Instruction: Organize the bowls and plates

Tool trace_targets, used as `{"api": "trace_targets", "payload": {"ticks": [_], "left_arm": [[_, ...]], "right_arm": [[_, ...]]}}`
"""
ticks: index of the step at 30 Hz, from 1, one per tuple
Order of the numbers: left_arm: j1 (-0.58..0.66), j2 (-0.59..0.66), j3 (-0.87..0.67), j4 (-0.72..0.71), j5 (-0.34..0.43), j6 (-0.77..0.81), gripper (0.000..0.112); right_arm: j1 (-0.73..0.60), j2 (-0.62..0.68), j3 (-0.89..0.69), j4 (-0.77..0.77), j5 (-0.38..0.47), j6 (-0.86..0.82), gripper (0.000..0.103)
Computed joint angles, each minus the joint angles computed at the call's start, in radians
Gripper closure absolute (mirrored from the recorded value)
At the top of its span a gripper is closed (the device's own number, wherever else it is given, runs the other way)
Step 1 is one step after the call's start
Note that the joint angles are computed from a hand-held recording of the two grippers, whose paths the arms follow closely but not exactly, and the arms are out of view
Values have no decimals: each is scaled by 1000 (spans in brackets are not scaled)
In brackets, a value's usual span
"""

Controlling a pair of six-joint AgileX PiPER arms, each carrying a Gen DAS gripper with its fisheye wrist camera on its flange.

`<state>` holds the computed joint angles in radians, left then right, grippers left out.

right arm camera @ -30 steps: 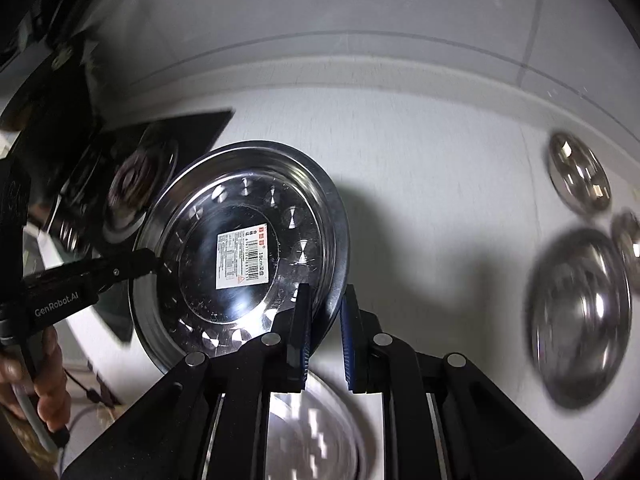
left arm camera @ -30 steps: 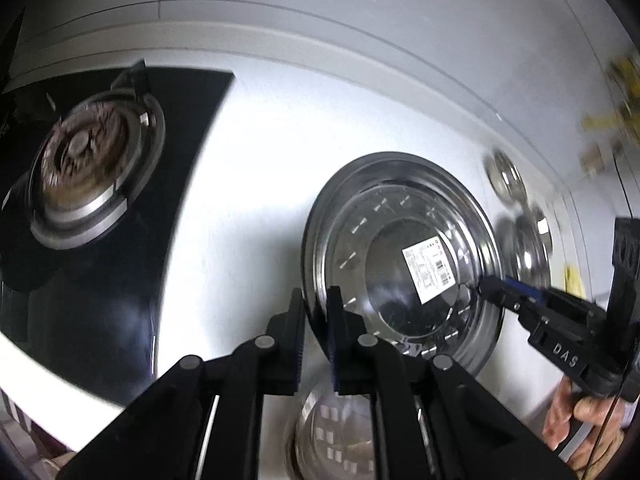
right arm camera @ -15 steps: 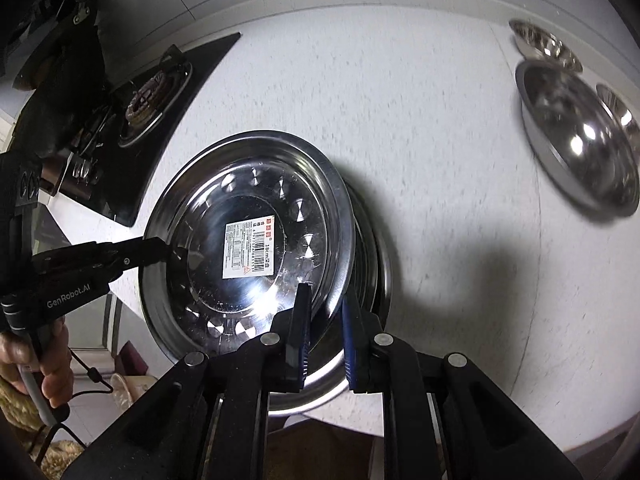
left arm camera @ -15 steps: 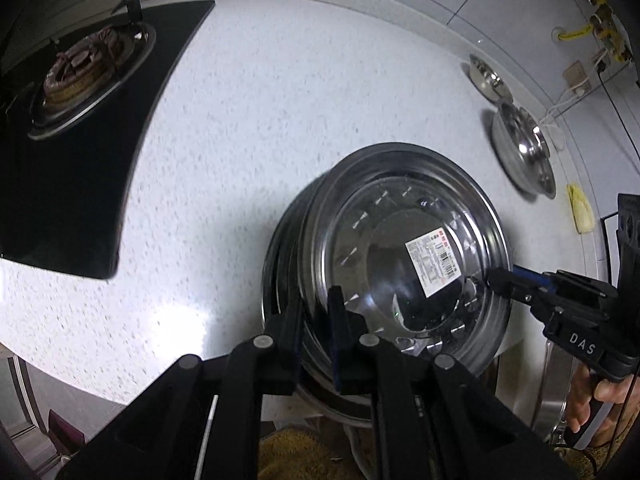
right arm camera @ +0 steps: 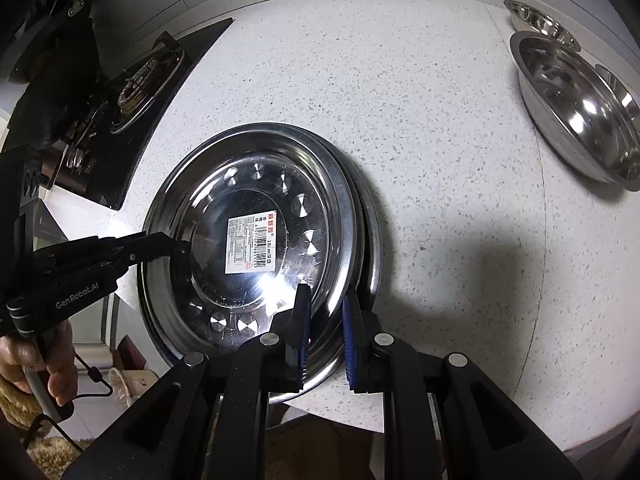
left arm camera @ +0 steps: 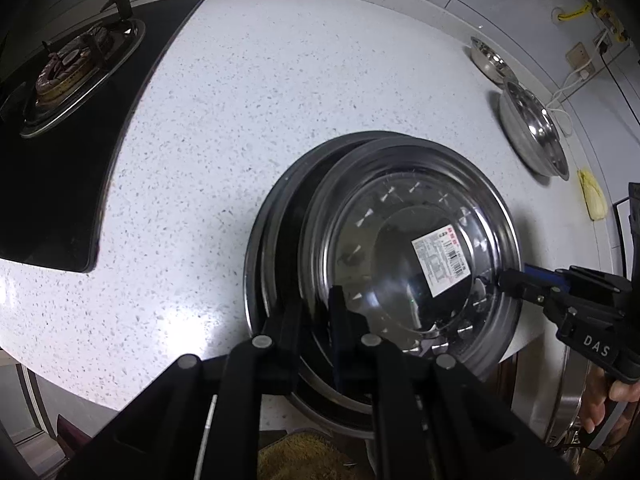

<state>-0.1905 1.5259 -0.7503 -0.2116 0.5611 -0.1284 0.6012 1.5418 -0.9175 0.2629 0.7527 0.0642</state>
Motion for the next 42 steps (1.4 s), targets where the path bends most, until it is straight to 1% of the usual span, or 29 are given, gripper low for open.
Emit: {"api": "trace_targets", "payload": {"ticks": [4,7,14,18,22,23,24,28,31,32,33,34,35,36,37,40,42], "left_arm": [[-9,6,5,3,-7,-8,100],[-23,0,15,31,-20,-35,100],[-35,-7,18,57,-22,-73,100],[-61,-26,28,155,-34,-164,101],[-71,-32,24,191,-23,-200,101],[-86,-40,26,233,-24,-236,101],[-112,-57,33,314,-30,-310,100],[-159,-99,38,476,-23,-446,99],[-204,-125,24,633,13,-591,99],[-224,-131,13,680,28,-636,99],[-249,-135,-3,722,42,-677,99],[-268,-137,-19,743,51,-699,98],[-285,-132,-44,747,61,-706,82],[-303,-119,-78,735,62,-711,73],[-312,-108,-99,725,61,-711,69],[-362,-39,-198,663,70,-715,68],[-382,19,-277,565,77,-685,68]], "right_arm": [[3,-5,6,-6,-1,-2,89],[18,5,3,-18,-5,4,88],[24,10,-3,-9,-4,-8,87],[20,0,-1,-13,-4,-14,87],[6,-22,1,-30,-7,-6,87],[3,-28,7,-27,-9,-9,87],[-4,-36,12,-21,-10,-16,87],[-21,-69,35,-15,-20,-26,87],[-49,-97,52,15,-23,-62,87],[-64,-116,61,17,-25,-71,85],[-75,-131,66,14,-26,-74,82],[-94,-150,72,14,-27,-84,79],[-99,-161,73,8,-27,-75,75],[-129,-183,80,14,-27,-96,72],[-156,-198,84,16,-26,-111,72],[-291,-235,81,38,-5,-198,65],[-410,-247,65,60,10,-285,58]]}}
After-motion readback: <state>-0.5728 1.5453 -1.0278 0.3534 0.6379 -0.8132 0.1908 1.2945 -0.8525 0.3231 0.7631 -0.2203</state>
